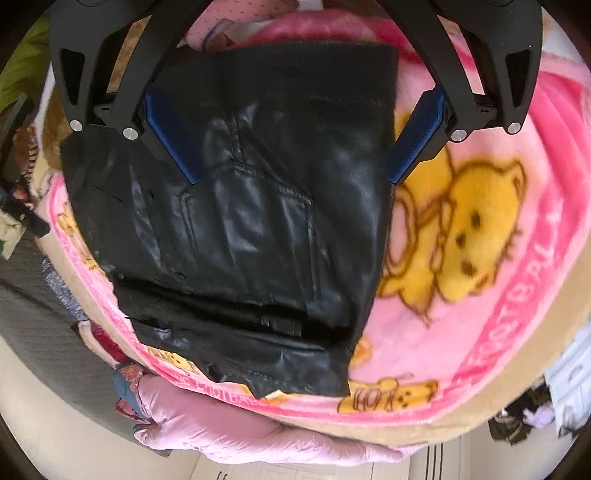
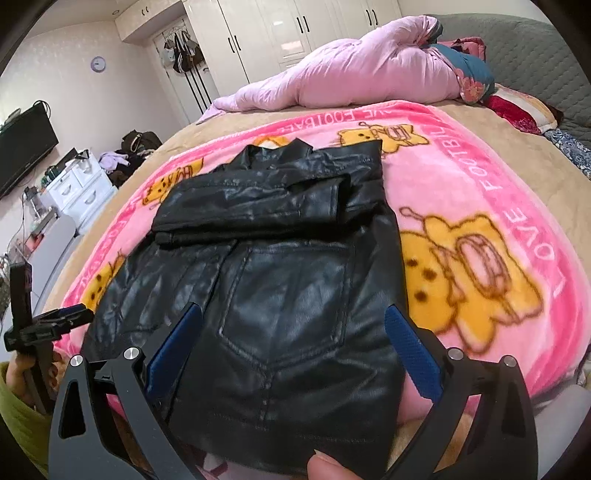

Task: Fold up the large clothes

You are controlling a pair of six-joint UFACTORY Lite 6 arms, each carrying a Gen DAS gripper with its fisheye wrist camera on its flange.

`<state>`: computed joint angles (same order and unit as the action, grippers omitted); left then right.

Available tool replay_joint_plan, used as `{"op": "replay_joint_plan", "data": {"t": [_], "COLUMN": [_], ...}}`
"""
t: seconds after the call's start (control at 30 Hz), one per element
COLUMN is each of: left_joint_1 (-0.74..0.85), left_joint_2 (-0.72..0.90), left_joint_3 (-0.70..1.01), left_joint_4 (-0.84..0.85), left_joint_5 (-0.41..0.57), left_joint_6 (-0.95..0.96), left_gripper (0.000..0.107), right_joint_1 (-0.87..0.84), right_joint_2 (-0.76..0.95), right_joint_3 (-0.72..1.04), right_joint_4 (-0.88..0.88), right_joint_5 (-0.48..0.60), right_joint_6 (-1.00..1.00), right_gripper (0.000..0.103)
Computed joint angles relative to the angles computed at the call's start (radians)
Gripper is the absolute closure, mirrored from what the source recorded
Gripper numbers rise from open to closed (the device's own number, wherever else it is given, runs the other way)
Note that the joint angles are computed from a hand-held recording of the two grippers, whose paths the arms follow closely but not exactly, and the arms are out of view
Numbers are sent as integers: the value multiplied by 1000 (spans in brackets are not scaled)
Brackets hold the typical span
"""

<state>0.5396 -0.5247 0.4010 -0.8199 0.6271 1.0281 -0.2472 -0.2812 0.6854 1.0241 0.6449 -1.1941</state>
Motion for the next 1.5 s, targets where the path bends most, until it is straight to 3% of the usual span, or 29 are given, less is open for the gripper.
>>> {"op": "replay_joint_plan", "data": {"t": [0.23,0.4,0.57,0.87,1.03,1.07,1.17,1.2,1.23,1.27,1.5], "left_joint_1": [96,254,315,277,250,254,271,272,271,269,373], "left_joint_2": [-60,65,105,127,98,111,180,201,217,215,228], "left_joint_3": [-46,-64,-73,-118,-140,-136,-116,-114,-112,-114,-98], "left_joint_4": [45,-11,-62,-126,-136,-143,-177,-190,-201,-206,-215], "left_joint_5": [30,69,106,119,145,148,155,148,141,134,204], "left_joint_6": [22,182,270,349,370,379,416,429,439,436,479], "left_gripper": [13,13,13,14,14,14,18,20,23,28,64], "right_joint_1": [-51,-65,-67,-112,-31,-16,4,-8,-37,-70,-374], "right_joint_2": [-23,11,50,92,112,108,35,3,-20,-28,-44], "right_joint_3": [-59,-83,-100,-113,-144,-156,-228,-248,-258,-257,-173], "right_joint_4": [-81,-153,-180,-198,-284,-286,-241,-207,-163,-132,37], "right_joint_5": [10,-27,-51,-45,-106,-120,-147,-144,-123,-93,323], "right_joint_6": [9,39,42,-6,37,29,-68,-120,-174,-216,-408], "right_gripper": [4,4,4,4,7,23,35,49,69,80,92]}}
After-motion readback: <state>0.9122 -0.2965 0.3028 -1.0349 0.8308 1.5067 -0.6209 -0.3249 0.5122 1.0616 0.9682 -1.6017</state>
